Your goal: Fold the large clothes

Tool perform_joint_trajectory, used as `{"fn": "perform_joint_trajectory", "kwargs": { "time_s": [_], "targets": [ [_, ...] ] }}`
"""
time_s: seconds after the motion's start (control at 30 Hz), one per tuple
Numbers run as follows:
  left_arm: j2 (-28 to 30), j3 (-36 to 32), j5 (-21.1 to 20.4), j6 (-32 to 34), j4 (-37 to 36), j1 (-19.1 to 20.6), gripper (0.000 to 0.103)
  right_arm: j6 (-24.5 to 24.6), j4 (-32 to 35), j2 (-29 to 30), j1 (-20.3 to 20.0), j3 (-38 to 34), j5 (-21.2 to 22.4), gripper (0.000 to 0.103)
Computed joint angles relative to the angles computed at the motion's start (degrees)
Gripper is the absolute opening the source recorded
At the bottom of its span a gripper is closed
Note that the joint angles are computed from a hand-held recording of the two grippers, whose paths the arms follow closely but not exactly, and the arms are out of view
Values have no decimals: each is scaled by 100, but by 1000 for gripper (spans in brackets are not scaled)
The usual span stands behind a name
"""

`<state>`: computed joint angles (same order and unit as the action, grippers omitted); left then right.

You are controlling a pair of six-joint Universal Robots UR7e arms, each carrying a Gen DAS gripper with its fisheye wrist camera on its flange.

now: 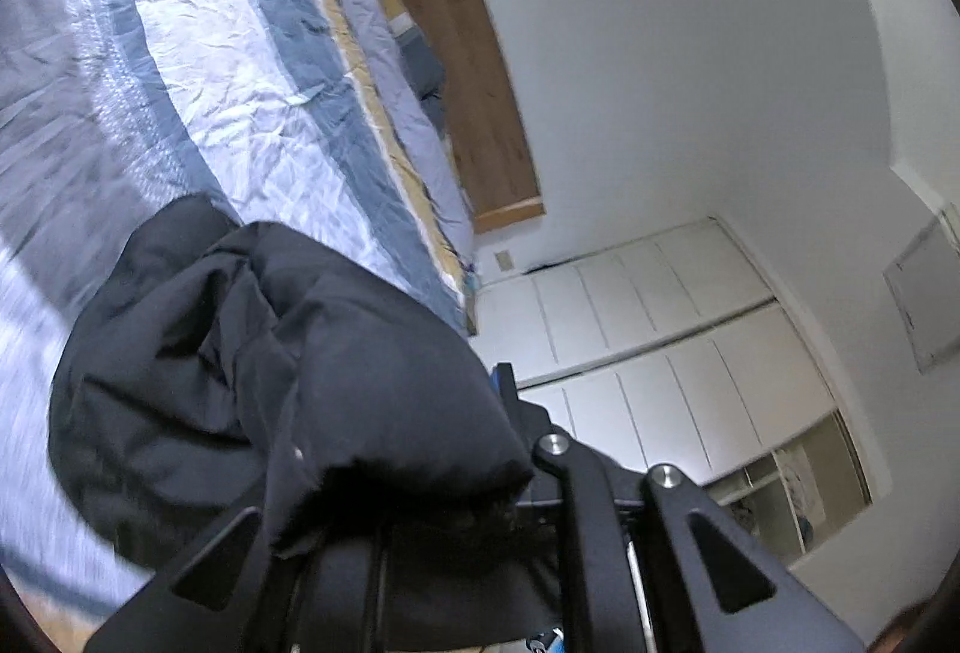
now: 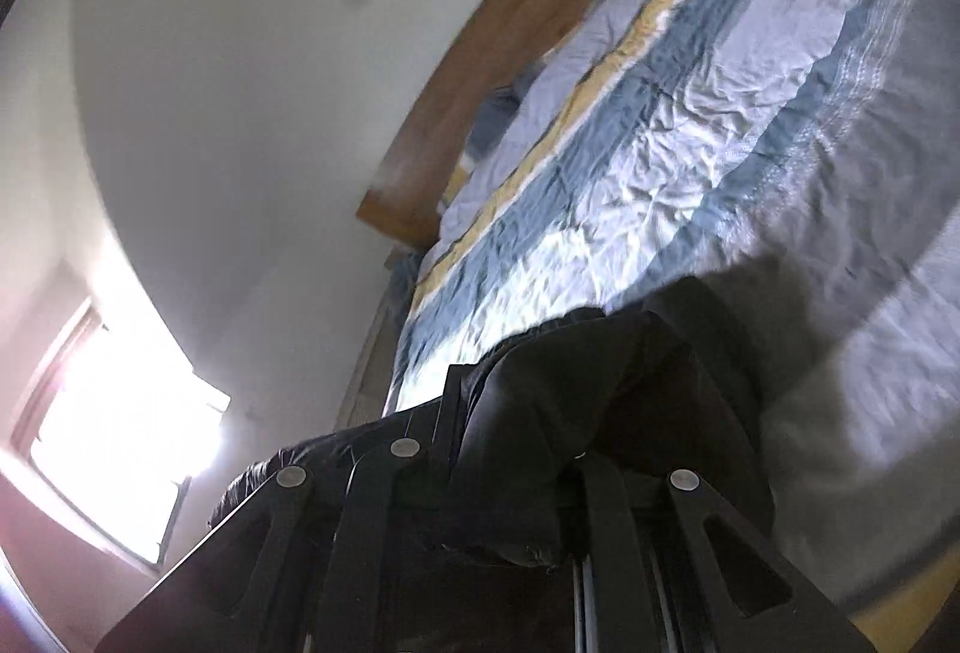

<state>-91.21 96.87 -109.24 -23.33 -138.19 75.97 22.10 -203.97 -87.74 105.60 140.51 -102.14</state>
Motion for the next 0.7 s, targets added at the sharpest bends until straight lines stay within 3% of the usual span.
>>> {"fn": "perform_joint_trajectory", "kwargs": {
  "time_s": [0.07,0.27,0.4,0.63,0.7],
  "targets": [
    [390,-255,241,43,-57,-16,11,115,-25,380,-279,-361,134,14],
    [1795,-1312,1111,403,-75,174,11,-98,583,1305,-583,-1511,-631,16],
    [2562,-1736,1752,581,18,392,14,-188,883,1778,-886,-1951,-874,17],
    [3164,-1873,985,553,-208,840,14,-246,631,2348,-1457,-2014,-394,16],
    [3166,-1871,734,492,-273,908,20,-224,534,2337,-1513,-1959,-259,19]
  ]
}}
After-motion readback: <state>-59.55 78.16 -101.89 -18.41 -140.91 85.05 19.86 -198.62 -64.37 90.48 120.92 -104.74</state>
